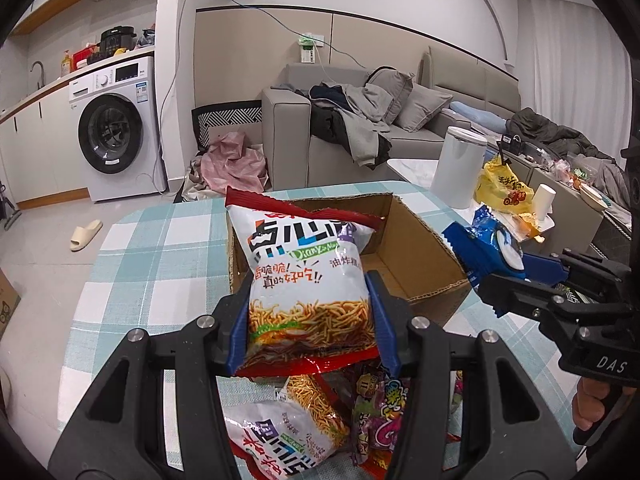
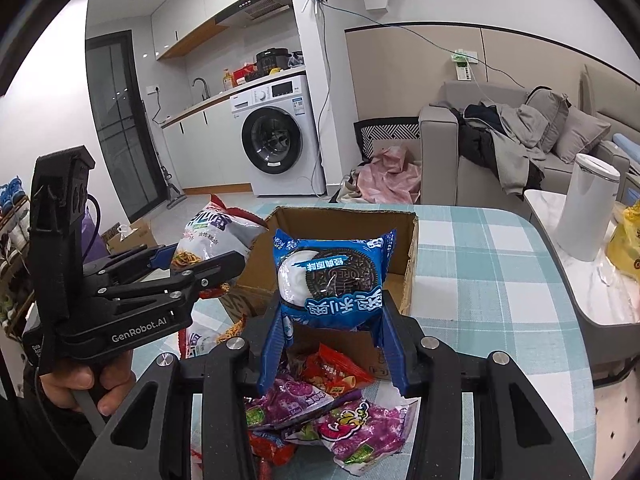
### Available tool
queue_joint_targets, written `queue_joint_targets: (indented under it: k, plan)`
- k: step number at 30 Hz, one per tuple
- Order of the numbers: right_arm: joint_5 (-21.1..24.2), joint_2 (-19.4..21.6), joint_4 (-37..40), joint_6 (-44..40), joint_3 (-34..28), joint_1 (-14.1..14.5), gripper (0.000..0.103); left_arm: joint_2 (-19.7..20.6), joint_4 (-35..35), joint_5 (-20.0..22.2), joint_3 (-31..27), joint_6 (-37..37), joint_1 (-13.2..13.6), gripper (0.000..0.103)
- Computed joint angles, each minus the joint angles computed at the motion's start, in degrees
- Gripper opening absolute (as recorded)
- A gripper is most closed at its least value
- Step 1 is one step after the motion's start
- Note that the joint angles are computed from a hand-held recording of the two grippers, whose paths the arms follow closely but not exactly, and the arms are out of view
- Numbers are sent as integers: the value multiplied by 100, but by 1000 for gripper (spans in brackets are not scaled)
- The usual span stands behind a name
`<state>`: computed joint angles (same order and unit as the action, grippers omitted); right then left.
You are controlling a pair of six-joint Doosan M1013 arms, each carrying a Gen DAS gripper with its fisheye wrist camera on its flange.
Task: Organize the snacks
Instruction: 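Carry the Oreo packet into the box with the right tool and release it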
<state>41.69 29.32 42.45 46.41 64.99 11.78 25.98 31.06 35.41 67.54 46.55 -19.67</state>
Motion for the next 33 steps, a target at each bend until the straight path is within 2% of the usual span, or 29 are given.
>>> queue_joint_targets:
  k: [13, 33]
  plan:
    - [160, 339, -401, 450, -430, 56, 44, 395, -449, 112, -413, 397, 151, 48]
    - [349, 700, -670, 841, -941, 149, 44, 631, -209, 242, -717, 441, 203, 49]
